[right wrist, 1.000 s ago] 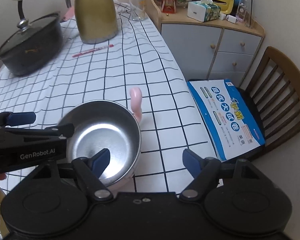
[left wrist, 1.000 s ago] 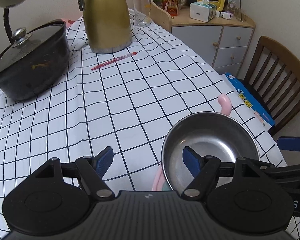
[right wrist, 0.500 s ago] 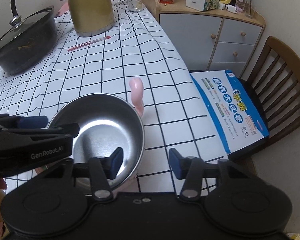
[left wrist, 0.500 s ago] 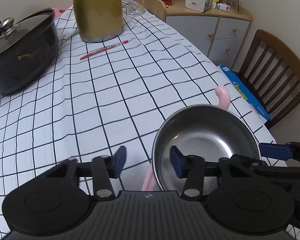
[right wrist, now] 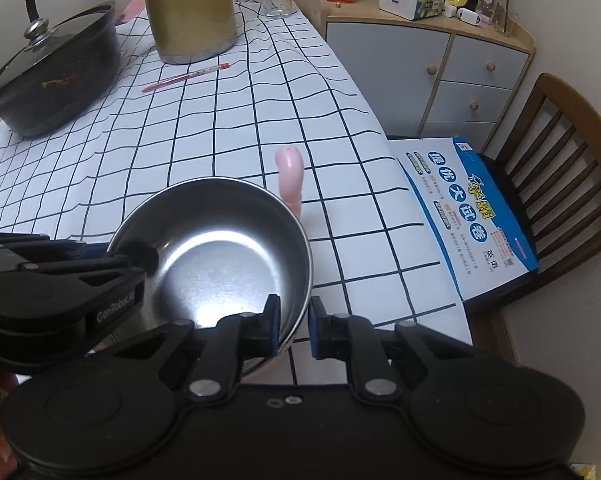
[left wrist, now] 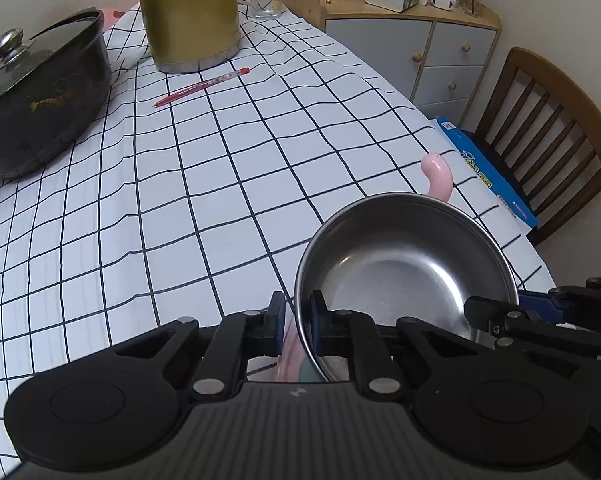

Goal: Organize plates and bowls
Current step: 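Carry the pink-handled steel bowl with both grippers toward the large steel bowl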

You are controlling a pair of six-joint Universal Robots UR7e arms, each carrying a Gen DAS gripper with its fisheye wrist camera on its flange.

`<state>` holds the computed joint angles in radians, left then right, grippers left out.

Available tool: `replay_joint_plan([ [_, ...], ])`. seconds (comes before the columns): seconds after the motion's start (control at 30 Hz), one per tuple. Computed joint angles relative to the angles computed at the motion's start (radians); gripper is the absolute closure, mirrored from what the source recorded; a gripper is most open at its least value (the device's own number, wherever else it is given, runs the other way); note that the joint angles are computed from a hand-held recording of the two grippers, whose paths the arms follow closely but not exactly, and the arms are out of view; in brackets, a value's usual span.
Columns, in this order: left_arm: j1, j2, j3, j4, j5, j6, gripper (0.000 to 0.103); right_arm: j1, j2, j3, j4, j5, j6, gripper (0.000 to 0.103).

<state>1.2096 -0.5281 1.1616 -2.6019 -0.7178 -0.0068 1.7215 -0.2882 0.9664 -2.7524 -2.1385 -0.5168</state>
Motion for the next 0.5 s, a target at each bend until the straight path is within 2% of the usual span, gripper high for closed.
replay_joint_plan([
  [0.13, -0.014, -0.016, 0.039, -0.008, 0.005, 0.002, 0.096, 0.002, -0.009, 0.023, -0.019, -0.02, -0.008, 0.092],
  [0.5, -0.058, -0.088, 0.143, -0.006, 0.006, -0.071, 0.097, 0.006, -0.099, 0.15, -0.044, -0.015, 0.015, 0.094],
])
